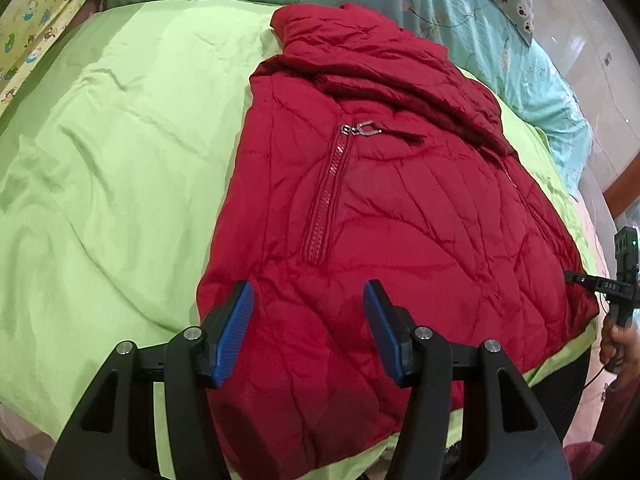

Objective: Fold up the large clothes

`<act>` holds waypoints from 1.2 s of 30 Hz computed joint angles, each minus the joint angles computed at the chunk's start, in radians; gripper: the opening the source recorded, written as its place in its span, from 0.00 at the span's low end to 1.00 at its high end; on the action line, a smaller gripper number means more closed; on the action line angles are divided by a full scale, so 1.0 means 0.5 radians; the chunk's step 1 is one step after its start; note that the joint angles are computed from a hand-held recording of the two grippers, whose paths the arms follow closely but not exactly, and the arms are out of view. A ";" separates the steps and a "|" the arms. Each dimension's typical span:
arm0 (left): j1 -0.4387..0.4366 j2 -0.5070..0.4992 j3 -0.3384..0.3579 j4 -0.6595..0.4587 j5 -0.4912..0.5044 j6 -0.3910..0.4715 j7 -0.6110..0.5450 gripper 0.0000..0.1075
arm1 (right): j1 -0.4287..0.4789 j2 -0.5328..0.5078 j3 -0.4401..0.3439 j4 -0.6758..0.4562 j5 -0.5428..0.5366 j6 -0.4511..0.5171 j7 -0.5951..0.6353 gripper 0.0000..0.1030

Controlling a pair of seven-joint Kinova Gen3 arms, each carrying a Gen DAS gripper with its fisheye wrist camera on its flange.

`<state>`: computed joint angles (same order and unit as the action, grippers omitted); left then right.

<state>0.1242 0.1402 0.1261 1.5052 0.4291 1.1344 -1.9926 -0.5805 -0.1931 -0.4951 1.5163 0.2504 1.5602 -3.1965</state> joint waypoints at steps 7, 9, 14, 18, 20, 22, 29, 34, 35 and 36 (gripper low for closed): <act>-0.051 -0.028 -0.026 0.031 0.044 0.057 -0.061 0.52 | 0.100 -0.176 -0.007 0.087 -0.126 -0.117 0.047 0.25; -0.035 -0.091 -0.044 0.061 -0.008 -0.014 -0.010 0.52 | 0.146 -0.162 -0.053 0.076 -0.125 -0.116 0.037 0.28; -0.083 -0.060 -0.069 0.004 0.009 0.036 -0.025 0.52 | 0.149 -0.100 -0.099 0.019 -0.081 -0.058 0.052 0.28; -0.056 0.048 -0.034 -0.058 -0.082 0.155 -0.010 0.52 | 0.154 -0.108 -0.062 0.028 -0.105 -0.095 0.052 0.35; -0.056 0.090 -0.016 -0.070 -0.063 0.213 -0.038 0.52 | 0.159 -0.115 -0.044 0.041 -0.113 -0.143 0.048 0.47; -0.044 0.100 0.001 -0.065 -0.059 0.238 -0.067 0.52 | 0.137 -0.136 0.006 0.085 -0.126 -0.250 0.046 0.64; -0.052 0.106 -0.003 -0.044 -0.025 0.270 -0.140 0.52 | 0.053 0.051 0.017 -0.036 -0.180 -0.085 0.202 0.61; -0.074 0.080 -0.001 -0.001 0.033 0.254 -0.233 0.46 | -0.004 -0.047 0.050 0.024 -0.219 -0.154 0.255 0.40; -0.079 0.067 0.002 0.017 0.056 0.242 -0.272 0.42 | 0.000 -0.070 0.040 0.049 -0.203 -0.196 0.266 0.36; -0.084 0.050 0.001 0.036 0.081 0.230 -0.307 0.35 | 0.008 -0.084 0.022 0.066 -0.184 -0.228 0.273 0.32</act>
<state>0.0820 0.1654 0.1269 1.5230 0.4696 1.2493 -2.1462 -0.5765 -0.2350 -0.4843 1.5492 0.1586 1.4461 -3.0600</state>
